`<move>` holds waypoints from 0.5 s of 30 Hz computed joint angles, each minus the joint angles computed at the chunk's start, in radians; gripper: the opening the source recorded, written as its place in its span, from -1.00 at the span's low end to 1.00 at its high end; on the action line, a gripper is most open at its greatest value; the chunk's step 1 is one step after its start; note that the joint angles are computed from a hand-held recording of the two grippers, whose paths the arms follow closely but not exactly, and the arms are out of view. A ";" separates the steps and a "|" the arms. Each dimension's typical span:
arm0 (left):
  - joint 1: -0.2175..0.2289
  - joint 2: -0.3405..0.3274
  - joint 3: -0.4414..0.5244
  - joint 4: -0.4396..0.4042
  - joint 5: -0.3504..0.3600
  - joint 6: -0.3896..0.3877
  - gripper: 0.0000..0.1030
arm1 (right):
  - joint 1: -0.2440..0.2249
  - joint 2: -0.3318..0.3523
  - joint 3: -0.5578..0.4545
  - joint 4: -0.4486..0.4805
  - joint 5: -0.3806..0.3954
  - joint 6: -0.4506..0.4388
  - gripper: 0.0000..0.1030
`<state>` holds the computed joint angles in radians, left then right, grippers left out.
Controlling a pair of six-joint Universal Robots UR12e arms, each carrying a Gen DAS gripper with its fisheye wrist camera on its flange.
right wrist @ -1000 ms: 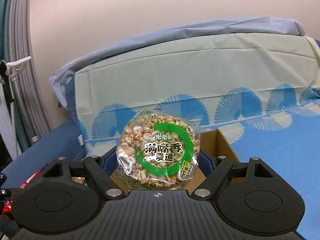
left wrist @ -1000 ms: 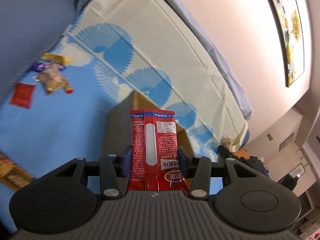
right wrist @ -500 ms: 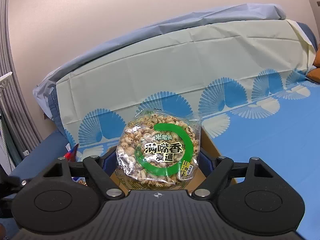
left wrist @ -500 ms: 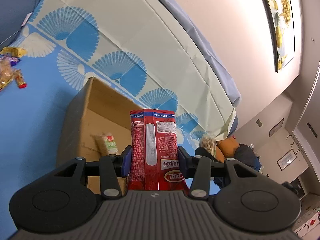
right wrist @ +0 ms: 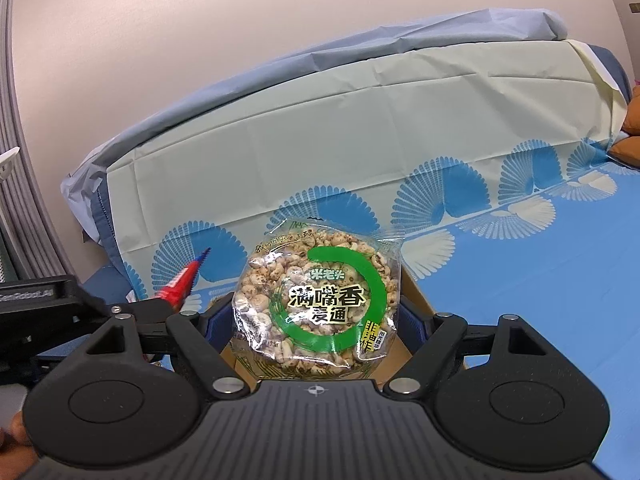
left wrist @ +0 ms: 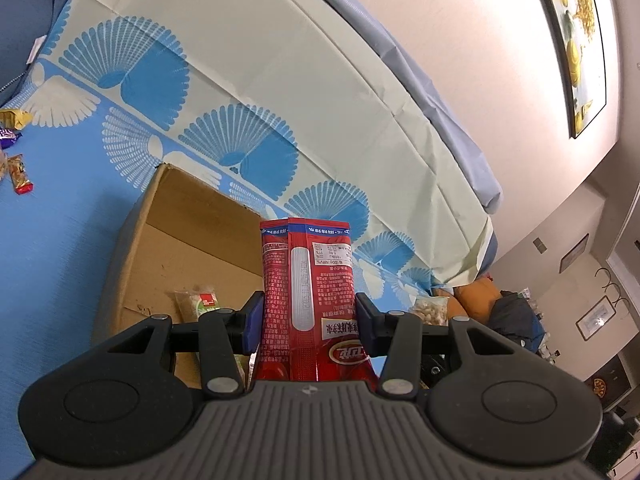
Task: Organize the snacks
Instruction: 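Carry both snacks over the cardboard box and open both grippers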
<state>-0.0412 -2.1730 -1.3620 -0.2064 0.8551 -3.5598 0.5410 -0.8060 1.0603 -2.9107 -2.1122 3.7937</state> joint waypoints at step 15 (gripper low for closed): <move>-0.015 -0.008 0.025 -0.042 0.023 0.012 0.00 | 0.003 0.003 -0.005 0.006 -0.007 0.013 0.58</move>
